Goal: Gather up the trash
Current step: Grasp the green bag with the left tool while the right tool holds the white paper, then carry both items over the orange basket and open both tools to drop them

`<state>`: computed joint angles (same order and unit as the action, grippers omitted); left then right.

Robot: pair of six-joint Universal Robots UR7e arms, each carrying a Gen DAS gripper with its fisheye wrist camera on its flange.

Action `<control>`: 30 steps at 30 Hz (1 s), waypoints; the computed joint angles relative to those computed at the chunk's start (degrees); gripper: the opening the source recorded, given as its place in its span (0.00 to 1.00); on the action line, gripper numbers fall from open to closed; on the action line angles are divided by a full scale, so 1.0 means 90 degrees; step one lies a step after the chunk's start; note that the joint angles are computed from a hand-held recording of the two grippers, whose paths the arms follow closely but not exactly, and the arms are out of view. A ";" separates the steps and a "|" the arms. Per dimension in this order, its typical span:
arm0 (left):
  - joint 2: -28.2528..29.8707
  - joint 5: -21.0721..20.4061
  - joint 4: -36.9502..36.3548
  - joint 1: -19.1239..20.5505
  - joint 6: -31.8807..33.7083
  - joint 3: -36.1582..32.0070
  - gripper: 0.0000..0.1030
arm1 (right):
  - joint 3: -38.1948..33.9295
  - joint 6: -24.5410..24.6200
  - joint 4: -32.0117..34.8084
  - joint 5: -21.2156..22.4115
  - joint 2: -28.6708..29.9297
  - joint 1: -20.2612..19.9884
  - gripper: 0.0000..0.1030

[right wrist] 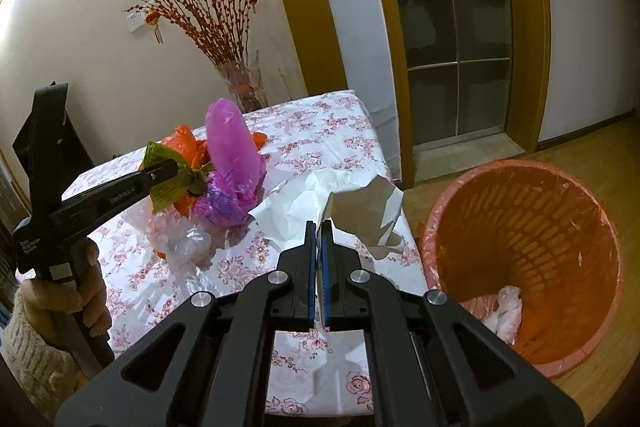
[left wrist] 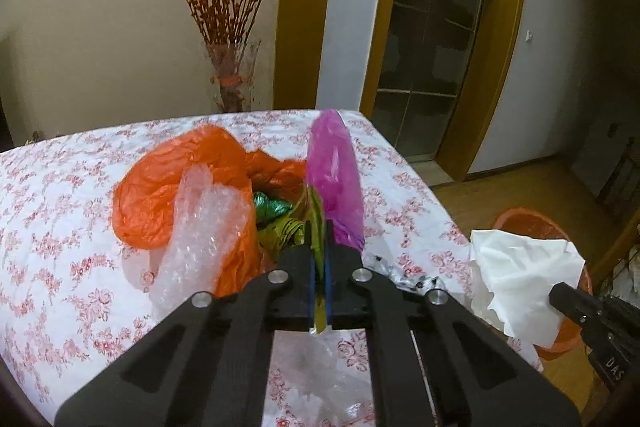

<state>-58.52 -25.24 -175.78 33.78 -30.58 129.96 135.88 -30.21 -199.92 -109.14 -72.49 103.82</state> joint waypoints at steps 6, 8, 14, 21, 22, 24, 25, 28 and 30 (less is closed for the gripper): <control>-0.0132 0.0069 -0.0053 -0.0252 -0.0006 -0.0026 0.04 | -0.0022 0.0020 0.0069 0.0084 -0.0184 0.0105 0.02; -0.0181 0.0080 -0.0057 -0.0342 -0.0008 -0.0051 0.04 | -0.0039 0.0017 0.0056 0.0113 -0.0227 0.0160 0.02; -0.0270 0.0144 -0.0048 -0.0703 0.0008 -0.0168 0.04 | -0.0024 -0.0048 -0.0050 0.0190 -0.0468 0.0266 0.02; -0.0046 -0.0107 -0.0385 -0.1027 0.0249 -0.0383 0.04 | 0.0073 -0.0048 -0.0183 0.0164 -0.0880 0.0175 0.02; 0.0012 -0.0161 -0.0442 -0.1052 0.0297 -0.0427 0.04 | 0.0092 -0.0038 -0.0204 0.0152 -0.0965 0.0132 0.02; 0.0181 -0.0286 -0.0590 -0.1097 0.0455 -0.0556 0.04 | 0.0109 -0.0042 -0.0252 0.0145 -0.1059 0.0059 0.02; 0.0236 -0.0329 -0.0655 -0.1108 0.0506 -0.0583 0.04 | 0.0123 -0.0043 -0.0297 0.0130 -0.1122 0.0014 0.02; 0.0535 -0.0599 -0.0890 -0.1143 0.0711 -0.0794 0.04 | 0.0156 -0.0021 -0.0386 0.0103 -0.1263 -0.0130 0.02; 0.0713 -0.0763 -0.1040 -0.1136 0.0825 -0.0893 0.04 | 0.0158 -0.0002 -0.0420 0.0086 -0.1345 -0.0252 0.02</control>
<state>-52.10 -32.11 -185.14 23.55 -23.16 121.92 137.29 -30.22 -203.71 -108.36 -84.59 101.55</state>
